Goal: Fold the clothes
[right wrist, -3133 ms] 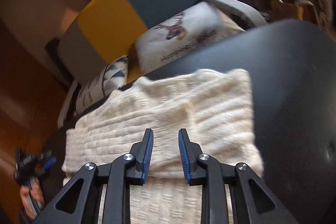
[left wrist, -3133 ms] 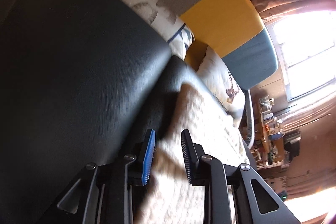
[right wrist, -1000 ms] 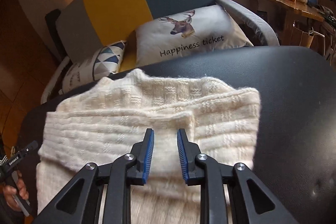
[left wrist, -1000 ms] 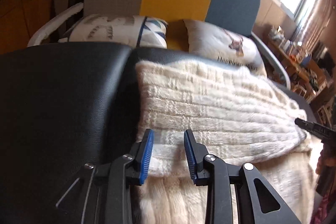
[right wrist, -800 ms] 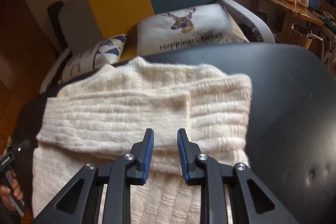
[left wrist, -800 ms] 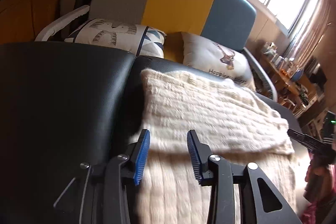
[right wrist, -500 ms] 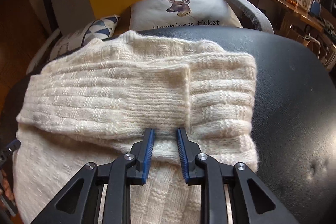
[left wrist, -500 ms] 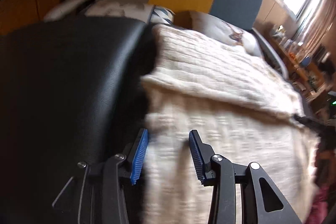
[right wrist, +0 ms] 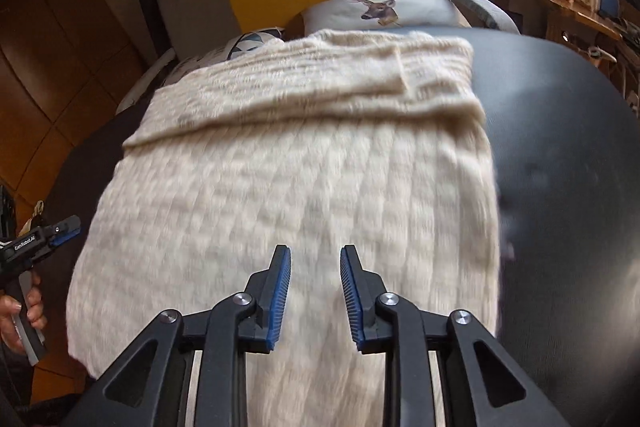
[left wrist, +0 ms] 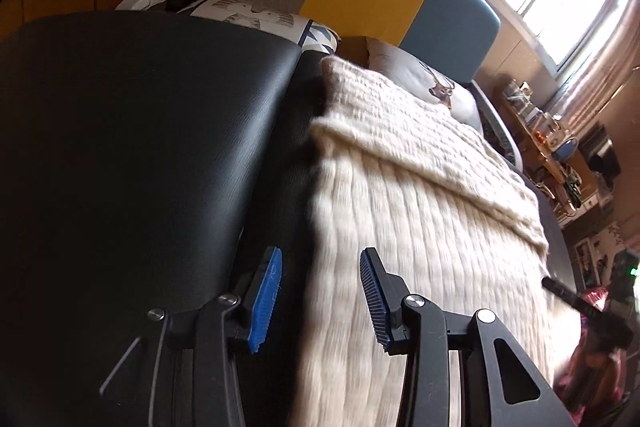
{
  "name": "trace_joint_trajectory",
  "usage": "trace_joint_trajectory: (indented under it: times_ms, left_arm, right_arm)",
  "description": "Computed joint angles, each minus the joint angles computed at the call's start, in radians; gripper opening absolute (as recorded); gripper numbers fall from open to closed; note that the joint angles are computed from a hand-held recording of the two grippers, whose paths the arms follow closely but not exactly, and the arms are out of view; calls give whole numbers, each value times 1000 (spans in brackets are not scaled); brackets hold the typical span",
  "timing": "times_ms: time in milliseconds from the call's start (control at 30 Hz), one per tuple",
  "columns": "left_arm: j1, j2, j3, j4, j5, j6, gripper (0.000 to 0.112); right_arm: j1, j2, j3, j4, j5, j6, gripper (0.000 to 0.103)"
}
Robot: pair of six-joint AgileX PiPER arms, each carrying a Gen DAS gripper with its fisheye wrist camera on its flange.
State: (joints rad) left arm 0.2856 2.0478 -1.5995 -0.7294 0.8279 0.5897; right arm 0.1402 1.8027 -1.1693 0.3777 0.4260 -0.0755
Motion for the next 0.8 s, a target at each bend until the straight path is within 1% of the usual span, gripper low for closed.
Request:
trace_joint_trajectory:
  times_ms: [67, 133, 200, 300, 400, 467, 500, 600, 667, 733, 800]
  left_arm:
    - [29, -63, 101, -30, -20, 68, 42]
    - [58, -116, 183, -58, -21, 131, 42]
    - [91, -155, 247, -85, 5, 195, 42]
    - [142, -185, 313, -130, 83, 298, 42]
    - [161, -209, 373, -146, 129, 376, 42]
    - [163, -213, 398, -131, 151, 391, 42]
    - [163, -217, 415, -133, 146, 402, 42]
    - [182, -222, 435, -159, 162, 432, 42]
    - [198, -210, 429, -171, 194, 438, 42]
    - [216, -197, 422, -186, 229, 437, 43]
    - [228, -183, 422, -217, 253, 447, 47]
  right_arm:
    - [-7, -54, 93, 71, -29, -42, 25]
    - [-14, -89, 156, 132, -43, -88, 25]
    - [-28, -114, 213, 246, -55, -186, 26]
    - [-58, -135, 276, 480, -64, -397, 26]
    - [-90, -149, 298, 595, -33, -491, 26]
    - [-124, -169, 317, 668, 4, -557, 26]
    - [-156, -190, 343, 732, 26, -618, 27]
    - [-272, -259, 428, 888, 112, -777, 31]
    - [-388, -295, 491, 956, 202, -854, 35]
    - [-518, -308, 545, 982, 298, -899, 41]
    - [-640, -297, 587, 1000, 385, -943, 44]
